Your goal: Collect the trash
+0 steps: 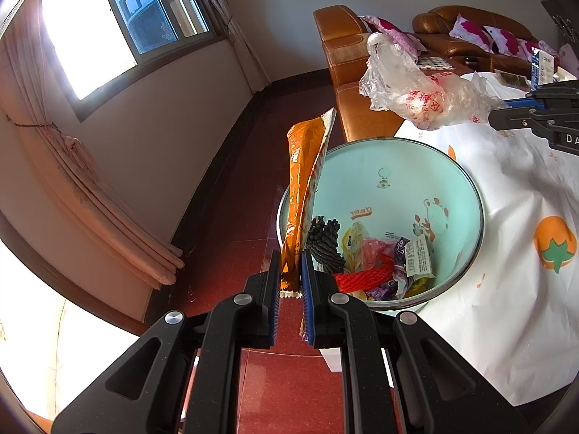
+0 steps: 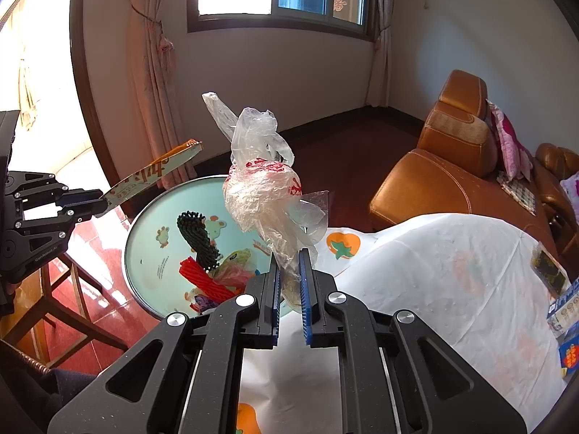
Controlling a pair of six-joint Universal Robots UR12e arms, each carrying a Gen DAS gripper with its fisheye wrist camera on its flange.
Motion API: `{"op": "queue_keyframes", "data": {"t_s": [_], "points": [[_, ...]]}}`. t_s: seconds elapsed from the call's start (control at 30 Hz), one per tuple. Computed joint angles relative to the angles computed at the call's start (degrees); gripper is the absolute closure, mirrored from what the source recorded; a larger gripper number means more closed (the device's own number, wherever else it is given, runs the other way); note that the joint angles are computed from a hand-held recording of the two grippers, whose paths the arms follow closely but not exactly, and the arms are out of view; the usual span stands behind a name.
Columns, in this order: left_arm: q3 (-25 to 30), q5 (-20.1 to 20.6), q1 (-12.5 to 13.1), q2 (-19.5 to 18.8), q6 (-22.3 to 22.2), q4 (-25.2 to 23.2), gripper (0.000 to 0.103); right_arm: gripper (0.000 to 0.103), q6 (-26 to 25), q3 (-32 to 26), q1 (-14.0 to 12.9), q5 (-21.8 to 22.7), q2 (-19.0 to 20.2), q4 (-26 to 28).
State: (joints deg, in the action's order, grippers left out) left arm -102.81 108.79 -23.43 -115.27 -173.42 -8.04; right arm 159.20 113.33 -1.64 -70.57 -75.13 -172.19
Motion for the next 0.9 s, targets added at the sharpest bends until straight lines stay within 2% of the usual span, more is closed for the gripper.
{"op": "queue_keyframes", "data": {"t_s": [0.1, 0.23, 0.27, 0.3, 0.33, 0.4, 0.47, 0.57, 0.63, 0.9], "points": [[-0.04, -0.19, 0.01, -0.05, 0.04, 0.27, 0.091, 0.093, -0.07, -0.15, 0.12, -0.05, 0.09, 0.11], [0.02, -0.17, -0.07, -0.17, -0.07, 0.52, 0.083, 0.090, -0.06, -0.61, 0.27, 0.61, 0.45, 0.19], [0.01, 0.22, -0.18, -0.27, -0.24, 1.06, 0.079, 0.087, -0.10, -0.70, 0.22, 1.46, 0.63, -0.12], [-0.03, 0.54, -0.24, -0.31, -0.45, 1.51, 0.066, 0.074, -0.17, -0.79, 0.19, 2.24, 0.75, -0.09], [-0.04, 0.45, -0.23, -0.30, -0.41, 1.78, 0.064, 0.062, -0.16, -0.77, 0.17, 2.66, 0.84, -0.40], [-0.07, 0.29, -0.22, -0.25, -0.47, 1.94, 0.064, 0.061, 0.15, -0.63, 0.33, 2.18, 0.87, -1.16], [-0.16, 0.64, -0.25, -0.24, -0.75, 2.41, 0.054, 0.060, 0.71, -0.58, 0.21, 2.33, 0.86, -1.04], [-0.27, 0.88, -0.25, -0.15, -1.32, 2.97, 0.049, 0.054, 1.52, -0.12, -0.24, 2.26, 0.69, -1.79], [-0.42, 1.04, -0.31, -0.06, -1.77, 3.69, 0.040, 0.052, 2.64, 0.47, -0.84, 2.62, 0.34, -2.53], [-1.14, 0.45, -1.21, 0.65, -2.40, 7.95, 0.030, 0.045, 7.06, 5.01, -3.62, 2.75, -3.49, -7.67]]}}
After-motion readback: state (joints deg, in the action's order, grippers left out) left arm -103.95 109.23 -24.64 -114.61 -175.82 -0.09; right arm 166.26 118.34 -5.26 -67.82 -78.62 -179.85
